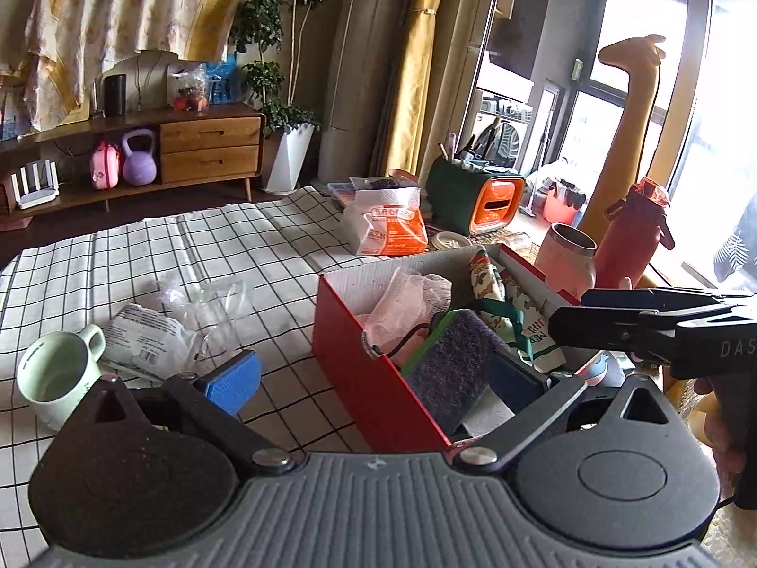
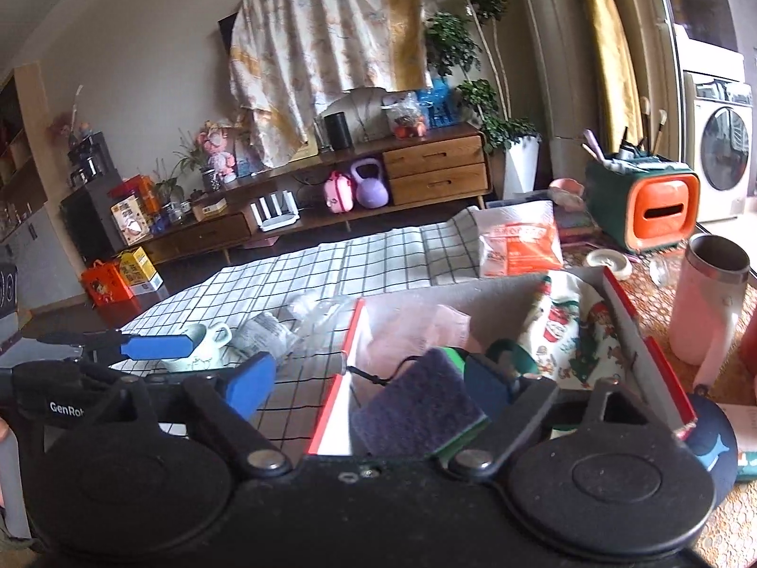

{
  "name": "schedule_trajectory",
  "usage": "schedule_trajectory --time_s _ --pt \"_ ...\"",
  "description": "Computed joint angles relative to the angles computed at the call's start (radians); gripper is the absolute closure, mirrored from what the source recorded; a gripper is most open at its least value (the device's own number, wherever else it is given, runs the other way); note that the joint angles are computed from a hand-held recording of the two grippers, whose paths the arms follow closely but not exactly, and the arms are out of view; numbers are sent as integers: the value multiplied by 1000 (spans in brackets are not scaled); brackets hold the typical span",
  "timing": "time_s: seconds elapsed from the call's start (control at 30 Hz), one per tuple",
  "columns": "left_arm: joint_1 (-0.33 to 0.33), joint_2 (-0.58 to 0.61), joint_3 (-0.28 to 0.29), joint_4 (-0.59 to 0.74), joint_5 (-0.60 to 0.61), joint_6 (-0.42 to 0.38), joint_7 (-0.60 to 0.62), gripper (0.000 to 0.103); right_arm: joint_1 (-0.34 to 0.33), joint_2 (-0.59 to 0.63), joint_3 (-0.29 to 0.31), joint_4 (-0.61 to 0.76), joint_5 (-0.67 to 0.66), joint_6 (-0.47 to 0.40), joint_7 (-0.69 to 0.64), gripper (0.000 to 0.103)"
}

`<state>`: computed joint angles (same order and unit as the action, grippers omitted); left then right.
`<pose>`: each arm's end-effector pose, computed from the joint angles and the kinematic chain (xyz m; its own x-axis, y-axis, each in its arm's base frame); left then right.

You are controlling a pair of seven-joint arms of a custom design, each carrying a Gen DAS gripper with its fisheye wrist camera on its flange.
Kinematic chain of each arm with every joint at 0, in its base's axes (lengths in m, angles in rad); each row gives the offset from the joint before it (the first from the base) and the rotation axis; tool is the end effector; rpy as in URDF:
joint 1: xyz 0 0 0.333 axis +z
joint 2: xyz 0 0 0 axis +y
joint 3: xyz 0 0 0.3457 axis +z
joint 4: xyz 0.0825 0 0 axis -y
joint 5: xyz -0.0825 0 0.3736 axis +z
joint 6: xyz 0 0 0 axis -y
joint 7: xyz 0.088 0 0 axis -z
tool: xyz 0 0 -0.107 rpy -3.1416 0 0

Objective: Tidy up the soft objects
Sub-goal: 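Move both grippers back toward the white packet and clear plastic bag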

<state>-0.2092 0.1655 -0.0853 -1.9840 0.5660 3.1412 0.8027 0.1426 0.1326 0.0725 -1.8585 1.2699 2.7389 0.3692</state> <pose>0.5867 -0.2236 0.5297 -0.1773 -0.9672 0.1817 -0.5741 -0.0483 -0.8174 0.6222 0.0953 0.5438 0.4868 -0.8398 -0.2404 -0.5306 -0.0657 -0.8451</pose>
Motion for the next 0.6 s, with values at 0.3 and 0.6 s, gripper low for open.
schedule_trajectory --time_s 0.3,0.6 --pt "-79 -62 198 -57 474 -5 -503 0 44 26 30 35 -51 6 7 1" --pt "-2 -40 152 -17 701 -81 -758 0 69 127 58 156 -208 10 160 0"
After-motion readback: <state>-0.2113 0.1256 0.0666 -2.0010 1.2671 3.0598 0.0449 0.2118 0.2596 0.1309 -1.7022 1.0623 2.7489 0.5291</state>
